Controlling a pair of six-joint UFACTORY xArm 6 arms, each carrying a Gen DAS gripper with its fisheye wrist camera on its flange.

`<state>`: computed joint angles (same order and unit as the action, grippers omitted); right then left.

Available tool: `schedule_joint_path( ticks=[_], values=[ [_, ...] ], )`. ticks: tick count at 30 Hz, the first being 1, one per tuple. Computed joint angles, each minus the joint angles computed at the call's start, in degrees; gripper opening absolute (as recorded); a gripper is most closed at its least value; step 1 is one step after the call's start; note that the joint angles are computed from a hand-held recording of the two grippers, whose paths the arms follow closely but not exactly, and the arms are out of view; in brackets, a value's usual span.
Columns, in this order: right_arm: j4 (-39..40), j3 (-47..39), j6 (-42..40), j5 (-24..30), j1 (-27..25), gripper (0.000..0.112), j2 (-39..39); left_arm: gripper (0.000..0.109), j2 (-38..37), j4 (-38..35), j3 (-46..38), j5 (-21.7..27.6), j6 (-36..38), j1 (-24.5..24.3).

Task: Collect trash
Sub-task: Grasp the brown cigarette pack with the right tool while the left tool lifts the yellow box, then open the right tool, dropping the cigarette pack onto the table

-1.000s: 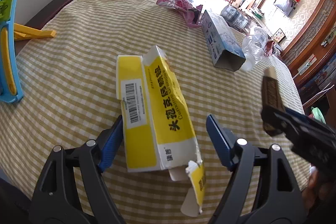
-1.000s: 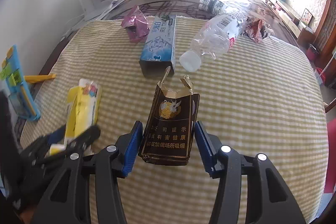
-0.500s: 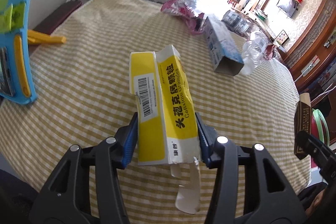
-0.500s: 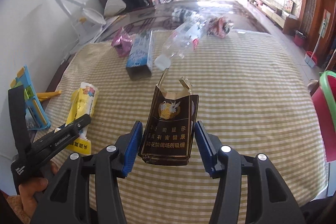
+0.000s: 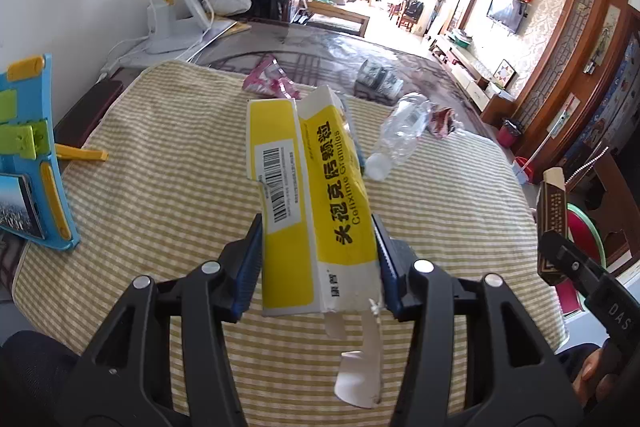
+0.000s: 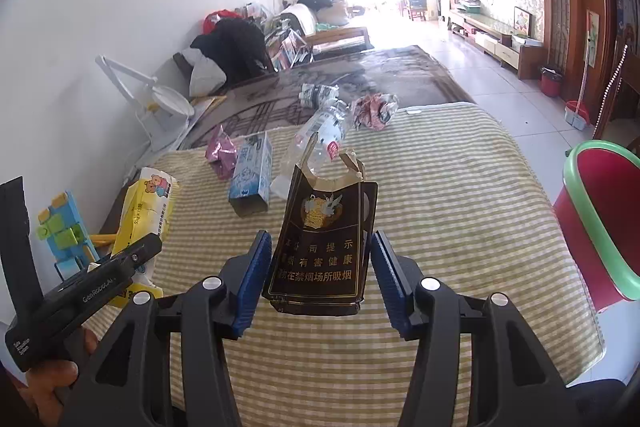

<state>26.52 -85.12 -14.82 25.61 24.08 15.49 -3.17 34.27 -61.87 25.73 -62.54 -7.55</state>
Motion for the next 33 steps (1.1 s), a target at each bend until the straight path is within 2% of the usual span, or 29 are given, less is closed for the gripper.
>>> schedule_joint_path(
  ticks=[7,12,22,30,33],
  values=[
    [3.70,2.73,-1.83,-1.88,-1.73,0.050,-2.66,0.049,1.99,-0.42,-4.10,0.78,1.58,-3.30],
    [3.36,4.96,-0.93,-4.16,-2.80,0.050,-4.42,0.049,3.99,-2.90,-7.03,1.38,4.53,-5.28],
    [3.35,7.36,-0.14,-7.92,-5.62,0.050,-6.50,0.050,7.73,-2.56,-13.80,1.40,6.89,-7.90],
    [4.61,8.29,-0.63,-9.19,-7.75,0.049,-7.38,0.050,10.66,-3.08,-17.68,2.19,8.94,-9.74],
    [2.50,7.32,0.52,-6.96,-8.76,0.050,-6.64,0.050,11.77,-3.56,-18.98,2.72,9.98,-10.10]
  ],
)
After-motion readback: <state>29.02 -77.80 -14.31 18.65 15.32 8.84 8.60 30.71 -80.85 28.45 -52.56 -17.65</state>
